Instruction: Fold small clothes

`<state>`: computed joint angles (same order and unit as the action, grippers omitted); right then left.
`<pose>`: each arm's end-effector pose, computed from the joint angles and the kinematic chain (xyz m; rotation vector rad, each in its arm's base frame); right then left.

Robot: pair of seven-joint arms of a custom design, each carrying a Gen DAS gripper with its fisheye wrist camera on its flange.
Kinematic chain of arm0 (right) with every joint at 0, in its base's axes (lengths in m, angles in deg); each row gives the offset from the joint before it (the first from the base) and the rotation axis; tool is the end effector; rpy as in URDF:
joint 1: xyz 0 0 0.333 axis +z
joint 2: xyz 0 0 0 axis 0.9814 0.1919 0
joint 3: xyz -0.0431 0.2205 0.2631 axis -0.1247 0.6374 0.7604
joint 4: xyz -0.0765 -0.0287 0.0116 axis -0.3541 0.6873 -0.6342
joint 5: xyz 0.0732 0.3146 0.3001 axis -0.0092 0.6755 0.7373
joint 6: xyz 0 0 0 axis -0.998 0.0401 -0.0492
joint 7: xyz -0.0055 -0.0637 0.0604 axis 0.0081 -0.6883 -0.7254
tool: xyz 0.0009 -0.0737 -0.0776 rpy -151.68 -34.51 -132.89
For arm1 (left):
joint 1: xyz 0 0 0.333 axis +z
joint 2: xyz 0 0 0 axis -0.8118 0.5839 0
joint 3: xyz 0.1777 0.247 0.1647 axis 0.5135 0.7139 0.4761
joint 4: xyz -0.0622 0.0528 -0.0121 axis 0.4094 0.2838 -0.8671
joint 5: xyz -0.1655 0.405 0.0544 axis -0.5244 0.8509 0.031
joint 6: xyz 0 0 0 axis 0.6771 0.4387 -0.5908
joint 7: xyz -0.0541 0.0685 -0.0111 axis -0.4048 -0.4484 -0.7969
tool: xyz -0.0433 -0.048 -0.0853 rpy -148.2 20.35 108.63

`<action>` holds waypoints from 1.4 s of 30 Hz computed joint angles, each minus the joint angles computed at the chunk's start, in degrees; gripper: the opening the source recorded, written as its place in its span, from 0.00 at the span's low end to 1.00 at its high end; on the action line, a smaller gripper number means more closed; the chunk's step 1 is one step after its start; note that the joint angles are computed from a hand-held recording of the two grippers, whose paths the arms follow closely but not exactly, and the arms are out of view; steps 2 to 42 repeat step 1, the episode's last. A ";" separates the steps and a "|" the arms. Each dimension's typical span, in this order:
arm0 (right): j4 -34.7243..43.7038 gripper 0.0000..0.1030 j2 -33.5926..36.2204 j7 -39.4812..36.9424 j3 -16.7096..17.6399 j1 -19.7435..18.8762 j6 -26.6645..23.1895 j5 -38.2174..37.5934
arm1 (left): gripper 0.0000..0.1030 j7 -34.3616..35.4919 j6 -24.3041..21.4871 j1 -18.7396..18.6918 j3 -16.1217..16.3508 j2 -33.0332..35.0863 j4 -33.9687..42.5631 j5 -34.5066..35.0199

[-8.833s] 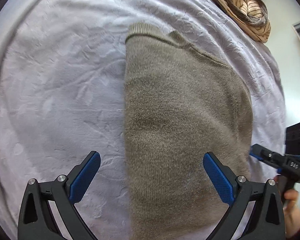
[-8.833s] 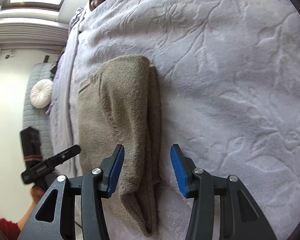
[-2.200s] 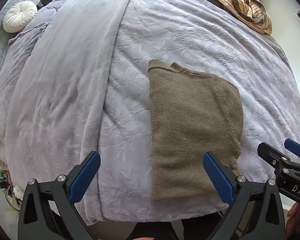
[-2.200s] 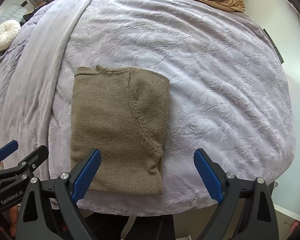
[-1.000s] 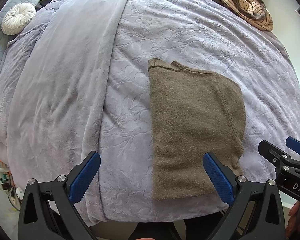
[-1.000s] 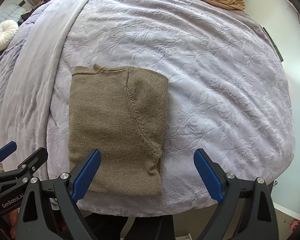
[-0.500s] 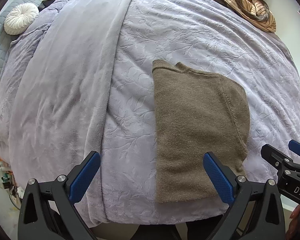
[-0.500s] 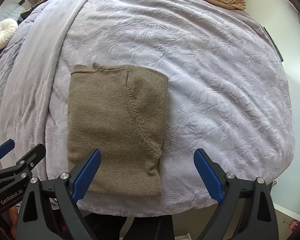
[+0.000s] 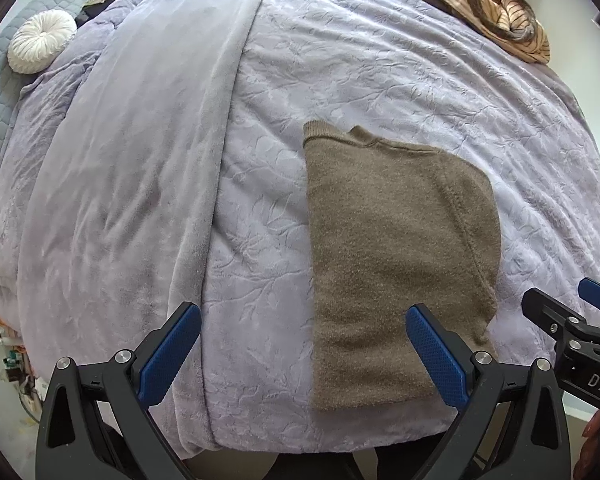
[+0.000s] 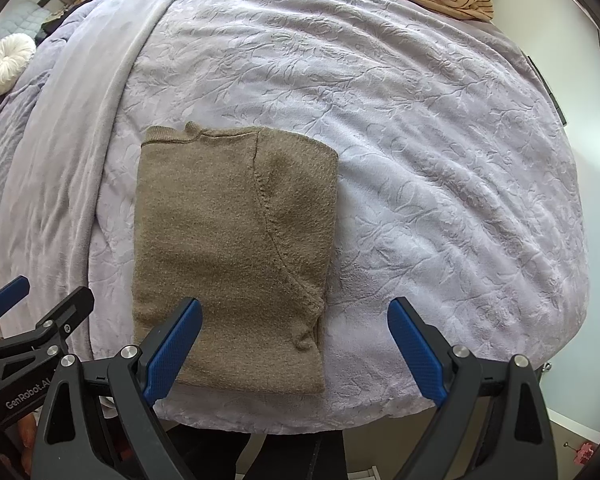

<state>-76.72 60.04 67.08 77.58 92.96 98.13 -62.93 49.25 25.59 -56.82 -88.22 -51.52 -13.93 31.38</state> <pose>0.7077 0.1816 0.6303 -2.2115 1.9817 -0.0866 0.6775 -0.1045 0.6299 -2.1962 1.9640 -0.1673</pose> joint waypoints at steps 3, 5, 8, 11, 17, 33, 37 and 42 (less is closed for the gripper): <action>0.10 0.92 0.10 0.01 -0.01 0.00 0.01 -0.01 | 1.00 0.35 0.06 0.00 -0.04 0.02 0.09 0.04; 0.10 0.92 0.10 0.01 -0.01 0.00 0.01 -0.01 | 1.00 0.35 0.06 0.00 -0.04 0.02 0.09 0.04; 0.10 0.92 0.10 0.01 -0.01 0.00 0.01 -0.01 | 1.00 0.35 0.06 0.00 -0.04 0.02 0.09 0.04; 0.10 0.92 0.10 0.01 -0.01 0.00 0.01 -0.01 | 1.00 0.35 0.06 0.00 -0.04 0.02 0.09 0.04; 0.10 0.92 0.10 0.01 -0.01 0.00 0.01 -0.01 | 1.00 0.35 0.06 0.00 -0.04 0.02 0.09 0.04; 0.10 0.92 0.10 0.01 -0.01 0.00 0.01 -0.01 | 1.00 0.35 0.06 0.00 -0.04 0.02 0.09 0.04; 0.10 0.92 0.10 0.01 -0.01 0.00 0.01 -0.01 | 1.00 0.35 0.06 0.00 -0.04 0.02 0.09 0.04; 0.10 0.92 0.10 0.01 -0.01 0.00 0.01 -0.01 | 1.00 0.35 0.06 0.00 -0.04 0.02 0.09 0.04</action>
